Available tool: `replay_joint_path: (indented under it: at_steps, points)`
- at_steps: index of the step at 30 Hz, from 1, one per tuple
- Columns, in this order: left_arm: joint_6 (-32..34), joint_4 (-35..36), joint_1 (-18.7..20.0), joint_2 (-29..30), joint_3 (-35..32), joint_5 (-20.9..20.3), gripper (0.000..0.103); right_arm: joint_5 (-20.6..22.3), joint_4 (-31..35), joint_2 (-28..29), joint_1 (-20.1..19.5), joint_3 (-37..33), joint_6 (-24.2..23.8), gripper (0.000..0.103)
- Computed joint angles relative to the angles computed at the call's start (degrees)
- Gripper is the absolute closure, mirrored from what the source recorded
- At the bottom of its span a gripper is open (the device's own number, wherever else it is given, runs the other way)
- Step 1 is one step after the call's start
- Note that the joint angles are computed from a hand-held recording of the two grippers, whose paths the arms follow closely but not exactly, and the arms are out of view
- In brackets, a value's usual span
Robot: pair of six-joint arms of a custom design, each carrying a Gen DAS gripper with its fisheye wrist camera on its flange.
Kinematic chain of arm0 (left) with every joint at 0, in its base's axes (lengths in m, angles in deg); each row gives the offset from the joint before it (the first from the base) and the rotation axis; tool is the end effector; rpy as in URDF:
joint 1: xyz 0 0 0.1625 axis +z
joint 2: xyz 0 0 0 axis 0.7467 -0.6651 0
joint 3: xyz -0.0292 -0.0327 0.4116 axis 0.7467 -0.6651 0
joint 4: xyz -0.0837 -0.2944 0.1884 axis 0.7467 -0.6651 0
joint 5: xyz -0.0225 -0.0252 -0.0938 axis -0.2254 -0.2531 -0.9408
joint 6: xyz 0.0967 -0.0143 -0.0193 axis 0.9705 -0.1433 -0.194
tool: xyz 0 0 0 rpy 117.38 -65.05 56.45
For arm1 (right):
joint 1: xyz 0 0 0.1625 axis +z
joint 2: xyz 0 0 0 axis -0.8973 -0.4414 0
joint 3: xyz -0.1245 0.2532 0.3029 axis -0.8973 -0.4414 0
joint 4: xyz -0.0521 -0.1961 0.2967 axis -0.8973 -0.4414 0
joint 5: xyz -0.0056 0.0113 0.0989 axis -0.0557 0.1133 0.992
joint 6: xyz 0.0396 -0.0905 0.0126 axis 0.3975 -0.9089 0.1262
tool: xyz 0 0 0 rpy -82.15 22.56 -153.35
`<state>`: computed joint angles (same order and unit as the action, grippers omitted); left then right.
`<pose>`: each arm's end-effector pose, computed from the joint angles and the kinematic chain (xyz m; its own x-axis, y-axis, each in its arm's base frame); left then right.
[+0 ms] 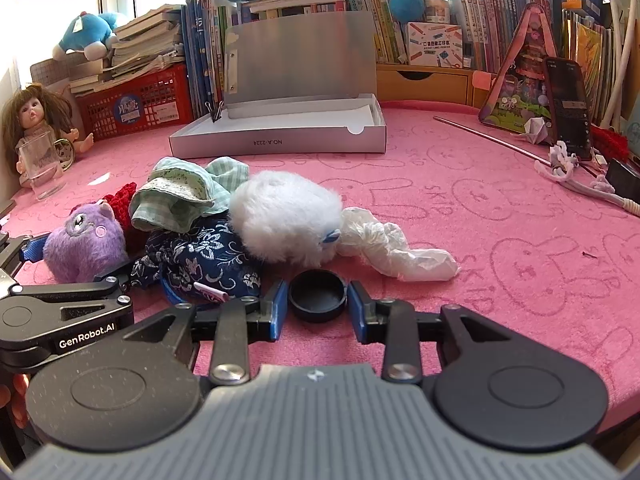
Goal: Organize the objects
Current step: 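Close the left tool on the purple plush while the right tool closes on the black cap, then carry the purple plush with the left tool while the right tool carries the cap into the box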
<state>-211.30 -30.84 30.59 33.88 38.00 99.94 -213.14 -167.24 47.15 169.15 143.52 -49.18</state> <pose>0.0605 -0.6016 0.1509 -0.5293 0.1545 -0.8342 0.8103 0.3836 -0.4431 0.2392 -0.5875 -0.1138 -0.7572 0.0187 0.6529 -0.5328 0.5605 -0.6340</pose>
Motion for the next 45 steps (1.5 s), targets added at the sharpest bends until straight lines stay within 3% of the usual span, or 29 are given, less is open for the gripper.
replay_joint_path:
  at_steps: [15, 26, 45]
  points:
    - [-4.7, 5.1, -0.4, -3.0, -0.6, 4.8, 0.024, -0.3, -1.8, 0.8, 0.5, -1.2, -3.7, 0.066]
    - [-15.1, 21.5, -1.6, -0.2, -12.5, 5.1, 0.024, 0.0, -2.2, -0.9, 1.2, -1.8, -3.1, 0.066]
    - [-17.9, 34.7, -3.1, 6.0, -29.7, 5.9, 0.024, 2.0, 6.2, -3.9, 0.8, -7.4, -3.1, 0.066]
